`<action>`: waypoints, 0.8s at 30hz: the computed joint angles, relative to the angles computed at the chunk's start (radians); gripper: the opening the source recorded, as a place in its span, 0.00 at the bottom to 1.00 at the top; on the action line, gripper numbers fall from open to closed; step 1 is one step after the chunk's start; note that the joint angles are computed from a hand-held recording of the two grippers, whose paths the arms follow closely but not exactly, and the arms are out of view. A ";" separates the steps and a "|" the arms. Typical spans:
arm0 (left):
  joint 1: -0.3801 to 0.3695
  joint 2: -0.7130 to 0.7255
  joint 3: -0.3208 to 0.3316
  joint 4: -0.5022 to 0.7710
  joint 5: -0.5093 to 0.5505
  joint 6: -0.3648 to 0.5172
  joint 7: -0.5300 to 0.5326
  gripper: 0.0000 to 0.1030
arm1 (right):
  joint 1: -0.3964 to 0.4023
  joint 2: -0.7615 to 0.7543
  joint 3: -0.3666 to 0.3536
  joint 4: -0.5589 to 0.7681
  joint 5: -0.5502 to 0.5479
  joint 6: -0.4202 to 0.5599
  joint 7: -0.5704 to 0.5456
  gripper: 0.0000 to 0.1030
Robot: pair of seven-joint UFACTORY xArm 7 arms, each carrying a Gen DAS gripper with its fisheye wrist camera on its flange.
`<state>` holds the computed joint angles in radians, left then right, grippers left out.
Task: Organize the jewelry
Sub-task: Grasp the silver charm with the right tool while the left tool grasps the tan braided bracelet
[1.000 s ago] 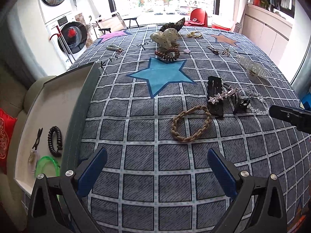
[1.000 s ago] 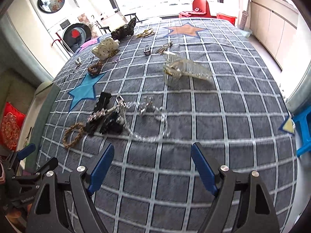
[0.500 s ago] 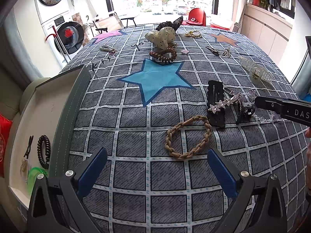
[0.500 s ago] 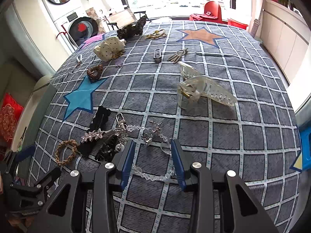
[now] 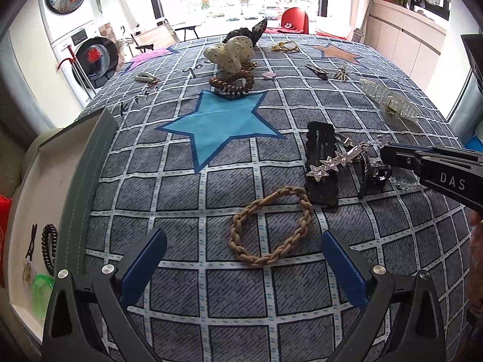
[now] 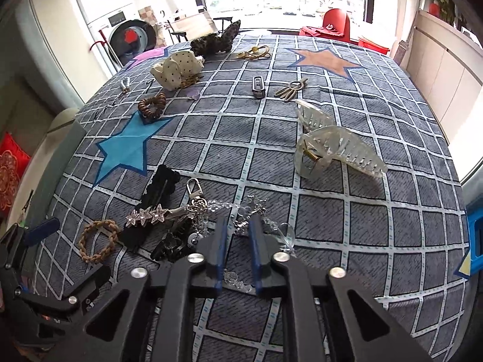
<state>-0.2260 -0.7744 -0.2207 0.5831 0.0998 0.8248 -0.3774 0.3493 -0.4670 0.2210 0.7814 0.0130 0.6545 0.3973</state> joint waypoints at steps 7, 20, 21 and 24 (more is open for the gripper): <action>-0.028 0.002 0.019 -0.002 -0.031 -0.014 0.027 0.74 | 0.007 -0.038 -0.025 -0.030 0.046 -0.024 0.006 0.10; -0.058 -0.026 0.044 -0.010 -0.099 -0.011 0.070 0.14 | 0.036 -0.139 -0.040 -0.065 0.125 -0.004 -0.010 0.10; -0.063 -0.030 0.054 -0.012 -0.113 -0.010 0.075 0.14 | 0.038 -0.147 -0.039 -0.070 0.129 -0.002 -0.009 0.10; -0.063 -0.049 0.057 -0.021 -0.131 -0.009 0.077 0.14 | 0.047 -0.169 -0.037 -0.079 0.140 0.007 -0.009 0.10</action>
<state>-0.2892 -0.8239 -0.1634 0.5624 -0.0311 0.8158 -0.3002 0.3960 -0.6361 0.1835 0.7024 0.1530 0.6618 0.3886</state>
